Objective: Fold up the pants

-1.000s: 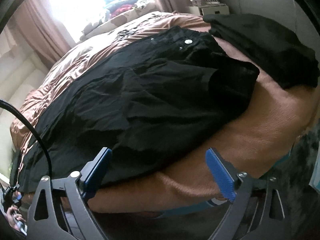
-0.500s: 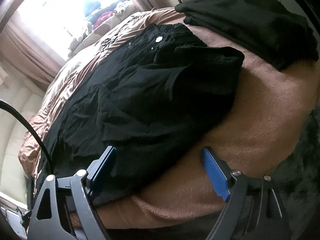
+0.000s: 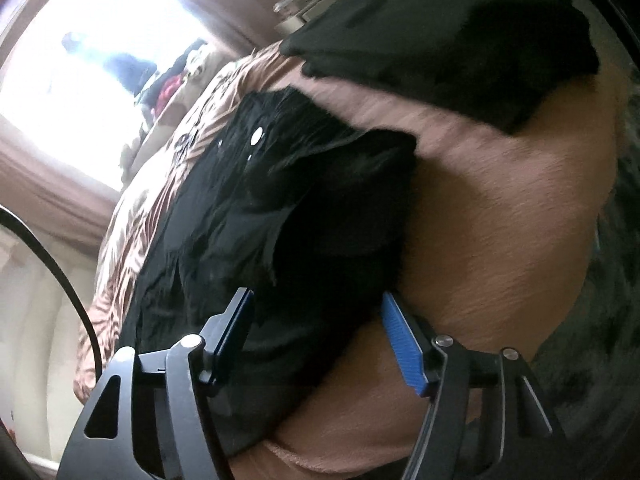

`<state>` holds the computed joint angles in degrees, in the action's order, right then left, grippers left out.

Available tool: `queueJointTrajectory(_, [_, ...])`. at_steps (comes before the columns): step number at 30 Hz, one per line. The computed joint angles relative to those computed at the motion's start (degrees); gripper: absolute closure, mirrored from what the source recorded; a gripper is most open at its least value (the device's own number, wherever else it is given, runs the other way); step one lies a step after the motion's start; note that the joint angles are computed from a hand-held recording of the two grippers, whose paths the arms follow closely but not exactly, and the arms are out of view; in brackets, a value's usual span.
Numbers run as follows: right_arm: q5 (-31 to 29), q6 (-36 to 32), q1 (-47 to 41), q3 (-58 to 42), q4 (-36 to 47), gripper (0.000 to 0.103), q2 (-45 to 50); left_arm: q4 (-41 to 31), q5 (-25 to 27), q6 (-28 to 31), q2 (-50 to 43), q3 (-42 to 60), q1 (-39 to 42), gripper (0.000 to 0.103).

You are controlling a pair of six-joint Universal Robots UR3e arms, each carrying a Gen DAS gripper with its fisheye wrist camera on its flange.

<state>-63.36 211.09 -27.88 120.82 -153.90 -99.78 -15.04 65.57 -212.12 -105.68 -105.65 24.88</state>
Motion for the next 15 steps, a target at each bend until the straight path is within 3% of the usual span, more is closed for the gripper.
queueJointTrajectory(4, [3.20,-0.79,-2.35,2.14,0.11,0.039,-1.46,-0.45,0.44,0.13,-0.08,0.56,-0.31,0.098])
queueJointTrajectory(10, [9.93,-1.89,-2.64,1.42,-5.80,0.043,5.96,-0.08,0.27,-0.16,-0.26,0.80,-0.16,0.099])
queueJointTrajectory(12, [12.99,-2.48,-3.67,0.53,-6.79,0.070,9.00,0.23,0.15,0.00,-0.24,0.94,-0.13,0.100])
queueJointTrajectory(15, [15.85,-3.98,-5.59,2.19,-8.39,0.090,8.53,0.54,-1.22,-0.51,-0.10,0.71,0.74,0.100])
